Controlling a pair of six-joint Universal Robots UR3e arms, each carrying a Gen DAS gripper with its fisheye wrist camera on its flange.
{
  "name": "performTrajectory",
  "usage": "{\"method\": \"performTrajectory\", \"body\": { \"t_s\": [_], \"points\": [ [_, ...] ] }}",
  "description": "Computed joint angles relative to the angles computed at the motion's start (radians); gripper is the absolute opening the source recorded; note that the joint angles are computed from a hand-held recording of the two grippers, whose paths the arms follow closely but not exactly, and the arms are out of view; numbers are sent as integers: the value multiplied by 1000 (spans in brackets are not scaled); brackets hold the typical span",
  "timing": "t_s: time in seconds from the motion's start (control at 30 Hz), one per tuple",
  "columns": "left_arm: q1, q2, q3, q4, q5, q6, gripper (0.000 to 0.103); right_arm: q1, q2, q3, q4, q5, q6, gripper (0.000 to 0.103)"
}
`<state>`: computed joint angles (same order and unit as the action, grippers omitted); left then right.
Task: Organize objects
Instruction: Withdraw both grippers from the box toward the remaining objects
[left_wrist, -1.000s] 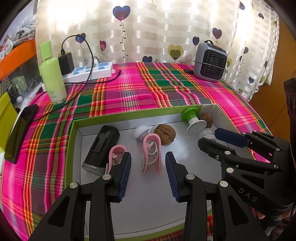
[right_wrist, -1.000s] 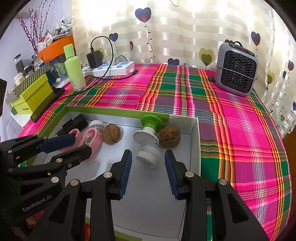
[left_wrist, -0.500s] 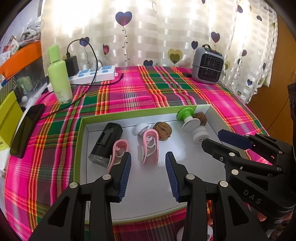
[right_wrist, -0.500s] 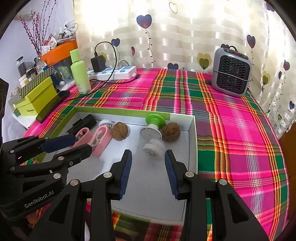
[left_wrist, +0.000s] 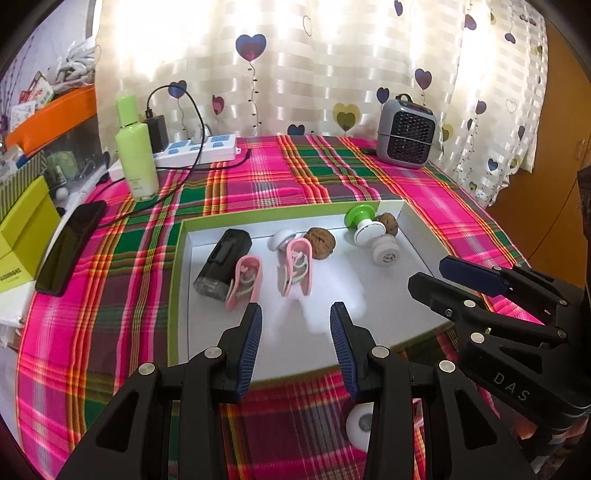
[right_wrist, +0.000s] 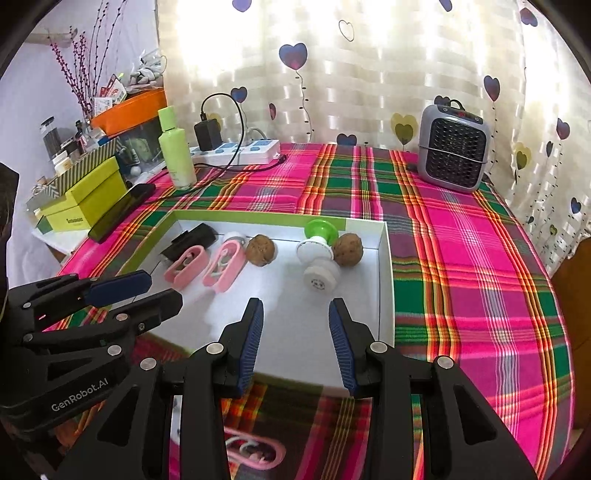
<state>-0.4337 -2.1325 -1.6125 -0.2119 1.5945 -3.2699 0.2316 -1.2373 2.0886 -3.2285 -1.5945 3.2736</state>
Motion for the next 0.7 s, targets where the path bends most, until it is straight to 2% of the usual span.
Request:
{"method": "performTrajectory", "body": {
  "t_s": [0.7],
  "points": [
    [9,165,-298,138,-13,-30,37,54,-120,196,-88,-61,42,38]
  ]
}}
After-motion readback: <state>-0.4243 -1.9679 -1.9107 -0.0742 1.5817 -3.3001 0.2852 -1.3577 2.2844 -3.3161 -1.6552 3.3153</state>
